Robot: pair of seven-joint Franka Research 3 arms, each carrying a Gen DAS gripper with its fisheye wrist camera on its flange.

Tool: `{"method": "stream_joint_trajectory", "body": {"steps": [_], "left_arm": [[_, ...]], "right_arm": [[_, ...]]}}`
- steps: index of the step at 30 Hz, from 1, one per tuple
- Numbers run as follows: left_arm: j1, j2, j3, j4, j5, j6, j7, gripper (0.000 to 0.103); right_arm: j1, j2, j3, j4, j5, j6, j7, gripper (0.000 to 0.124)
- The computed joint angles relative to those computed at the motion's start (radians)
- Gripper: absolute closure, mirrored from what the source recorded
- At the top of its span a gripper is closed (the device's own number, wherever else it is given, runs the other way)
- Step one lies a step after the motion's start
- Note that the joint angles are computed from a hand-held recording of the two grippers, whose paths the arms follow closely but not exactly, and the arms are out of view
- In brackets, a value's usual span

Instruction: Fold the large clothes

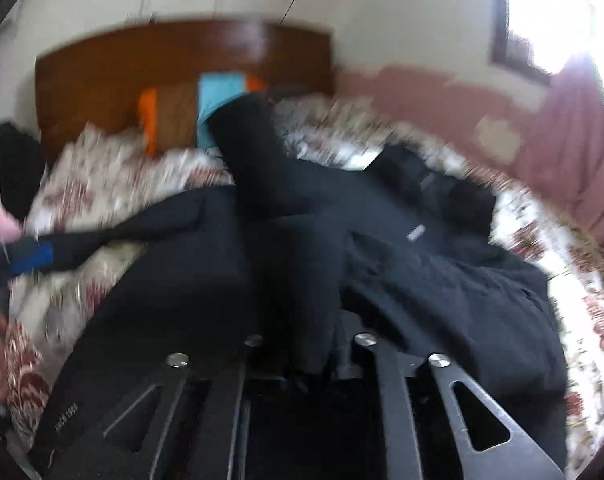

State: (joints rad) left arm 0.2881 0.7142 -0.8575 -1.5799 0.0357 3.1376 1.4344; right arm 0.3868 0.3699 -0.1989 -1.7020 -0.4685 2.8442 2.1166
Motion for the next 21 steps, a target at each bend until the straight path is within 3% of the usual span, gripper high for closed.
{"method": "stream_joint_trajectory", "body": {"steps": [2,6,8,9,13,15,17,18,20,21], "left_arm": [[0.019,0.059,-0.04,0.042,-0.014,-0.039,0.012,0.0],[0.038,0.157,-0.108,0.107,-0.06,-0.101,0.081,0.0],[0.032,0.207,-0.137,0.142,-0.082,-0.119,0.123,0.0],[0.062,0.214,-0.172,0.122,-0.1,-0.137,0.156,0.0],[0.066,0.315,-0.274,0.176,-0.136,-0.207,0.289,0.001],[0.044,0.344,-0.292,0.217,-0.157,-0.265,0.327,0.001],[-0.011,0.342,-0.257,0.275,-0.172,-0.322,0.322,0.003],[-0.046,0.332,-0.224,0.305,-0.173,-0.343,0.311,0.01],[-0.111,0.302,-0.147,0.347,-0.169,-0.36,0.283,0.035],[-0.16,0.283,-0.084,0.38,-0.157,-0.376,0.252,0.061]], "right_arm": [[-0.005,0.022,0.022,0.001,0.029,-0.043,-0.027,0.074],[-0.013,-0.043,0.029,-0.138,0.074,0.043,-0.078,0.053],[-0.048,-0.115,0.063,-0.24,0.098,0.077,-0.106,0.052],[-0.026,-0.122,0.042,-0.248,0.119,0.079,-0.124,0.052],[-0.058,-0.242,0.041,-0.376,-0.061,0.086,0.011,0.051],[-0.046,-0.261,0.014,-0.389,-0.137,0.082,0.092,0.051],[-0.058,-0.303,-0.005,-0.426,-0.287,0.075,0.231,0.051],[-0.069,-0.315,-0.008,-0.432,-0.353,0.063,0.293,0.051],[-0.095,-0.321,0.002,-0.423,-0.418,0.043,0.364,0.051],[-0.11,-0.323,0.005,-0.419,-0.447,0.037,0.404,0.051]]}}
